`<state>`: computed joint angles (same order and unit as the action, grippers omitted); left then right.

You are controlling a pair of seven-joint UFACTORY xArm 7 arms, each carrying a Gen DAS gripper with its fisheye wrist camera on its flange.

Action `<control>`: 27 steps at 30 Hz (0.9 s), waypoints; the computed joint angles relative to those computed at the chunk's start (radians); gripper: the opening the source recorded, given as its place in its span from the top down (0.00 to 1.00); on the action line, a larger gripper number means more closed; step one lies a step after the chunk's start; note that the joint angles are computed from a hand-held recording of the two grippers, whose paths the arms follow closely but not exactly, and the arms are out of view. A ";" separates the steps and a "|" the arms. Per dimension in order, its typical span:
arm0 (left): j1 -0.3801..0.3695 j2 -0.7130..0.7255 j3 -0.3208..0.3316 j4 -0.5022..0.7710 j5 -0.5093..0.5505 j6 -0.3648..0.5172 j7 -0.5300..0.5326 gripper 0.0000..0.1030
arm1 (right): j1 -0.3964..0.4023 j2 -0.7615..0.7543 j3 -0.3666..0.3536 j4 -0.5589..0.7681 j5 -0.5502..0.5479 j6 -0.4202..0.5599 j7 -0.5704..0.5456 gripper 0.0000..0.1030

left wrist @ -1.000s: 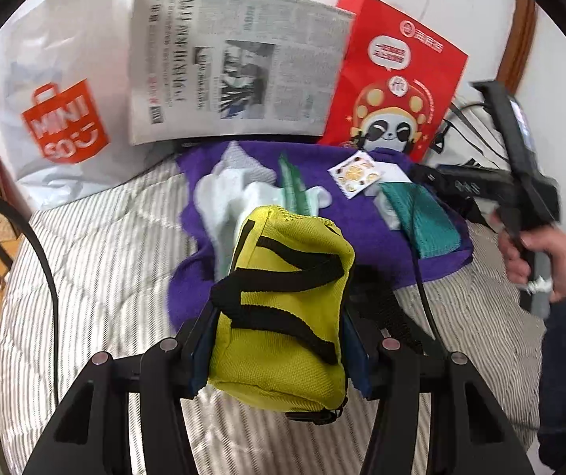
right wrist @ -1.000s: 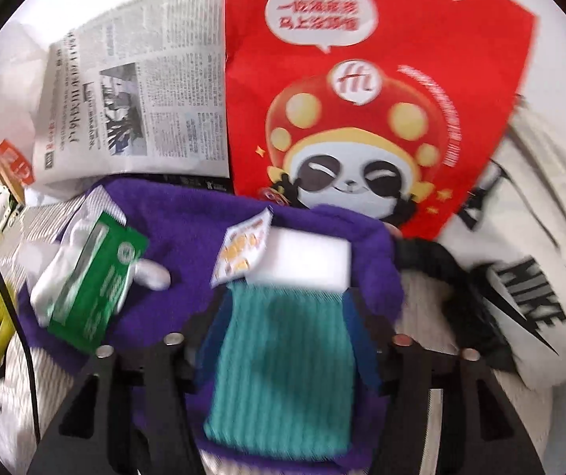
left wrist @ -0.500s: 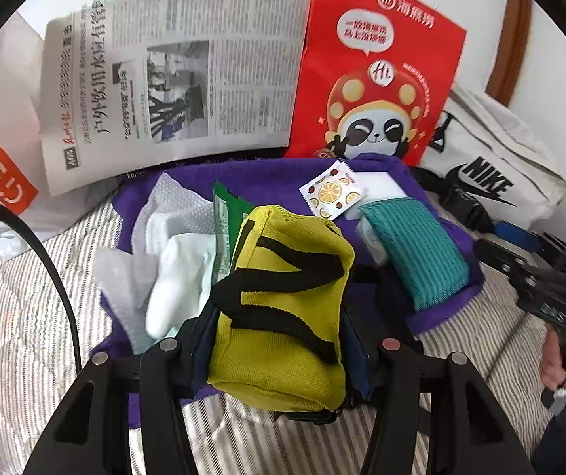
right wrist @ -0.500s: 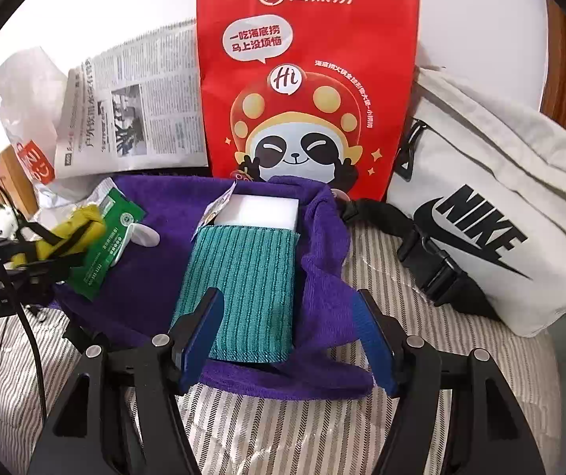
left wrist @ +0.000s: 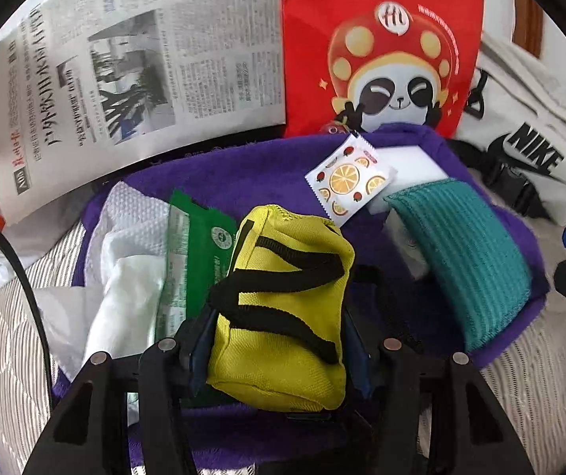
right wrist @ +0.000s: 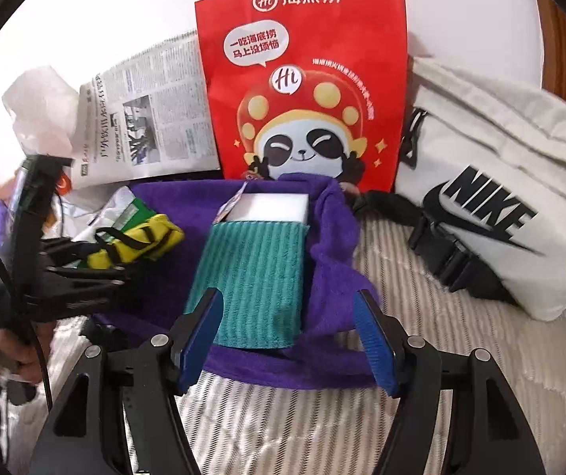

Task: Organize soft objects
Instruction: 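Lower the yellow bag onto the towel and open the left tool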

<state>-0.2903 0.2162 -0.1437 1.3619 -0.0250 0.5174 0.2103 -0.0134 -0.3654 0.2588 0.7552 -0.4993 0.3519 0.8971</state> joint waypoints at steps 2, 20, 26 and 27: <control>-0.025 0.004 0.018 -0.004 0.078 -0.012 -0.037 0.47 | 0.007 0.008 -0.003 0.004 0.011 0.012 -0.004 0.35; -0.033 0.019 0.012 0.031 0.093 0.088 -0.065 0.31 | 0.067 -0.017 -0.086 -0.041 0.181 -0.032 -0.110 0.34; -0.007 -0.009 0.005 0.032 0.025 0.149 -0.055 0.30 | 0.081 -0.029 -0.106 -0.075 0.312 -0.098 -0.180 0.33; -0.008 -0.020 0.009 0.025 0.033 0.151 -0.064 0.30 | 0.065 -0.026 -0.091 -0.071 0.307 -0.089 -0.171 0.33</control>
